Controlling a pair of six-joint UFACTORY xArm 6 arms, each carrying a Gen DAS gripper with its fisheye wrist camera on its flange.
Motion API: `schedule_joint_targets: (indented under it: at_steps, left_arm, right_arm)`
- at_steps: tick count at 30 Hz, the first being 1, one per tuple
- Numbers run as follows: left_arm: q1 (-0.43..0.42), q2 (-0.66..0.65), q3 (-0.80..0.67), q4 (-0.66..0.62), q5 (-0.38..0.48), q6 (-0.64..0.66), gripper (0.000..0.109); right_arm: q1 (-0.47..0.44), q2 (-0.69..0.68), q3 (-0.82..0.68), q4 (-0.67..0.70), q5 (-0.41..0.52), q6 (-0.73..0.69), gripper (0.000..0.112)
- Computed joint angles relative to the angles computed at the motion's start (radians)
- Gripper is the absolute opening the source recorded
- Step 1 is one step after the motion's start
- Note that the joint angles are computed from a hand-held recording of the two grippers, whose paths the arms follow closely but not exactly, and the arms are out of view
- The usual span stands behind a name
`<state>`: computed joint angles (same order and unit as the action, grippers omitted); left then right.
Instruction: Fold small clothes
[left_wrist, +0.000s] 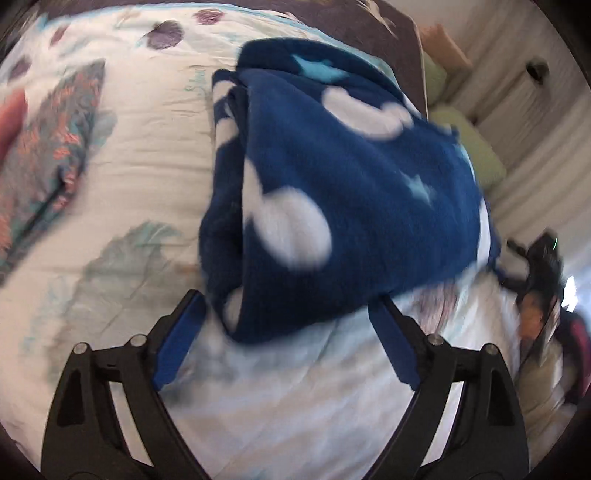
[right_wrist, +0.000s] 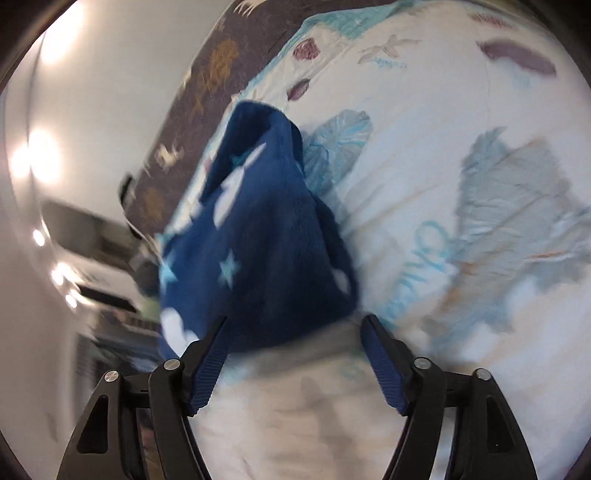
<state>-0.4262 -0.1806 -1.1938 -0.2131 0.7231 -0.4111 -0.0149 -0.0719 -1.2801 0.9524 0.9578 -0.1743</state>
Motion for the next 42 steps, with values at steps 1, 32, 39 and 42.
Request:
schedule_joint_targets:
  at_steps: [1,32,39,42]
  left_arm:
    - [0.006,0.017,-0.003,-0.050,-0.048,0.010,0.090]
    - [-0.422,-0.653,0.352,0.373,0.274,-0.502,0.041]
    - [-0.337,-0.614,0.269,0.528,0.180,-0.432,0.078]
    - [-0.213,-0.484,0.225,0.366,0.073,-0.302,0.078]
  right_arm:
    - [0.011,0.022,-0.017,0.025,-0.024,-0.003,0.081]
    - [-0.055,-0.803,0.509,-0.424,0.226,0.289,0.046]
    - [0.017,-0.722,0.378,-0.527,0.070,0.298,0.056]
    - [0.117,-0.670,0.331,-0.499,0.040,0.262,0.057]
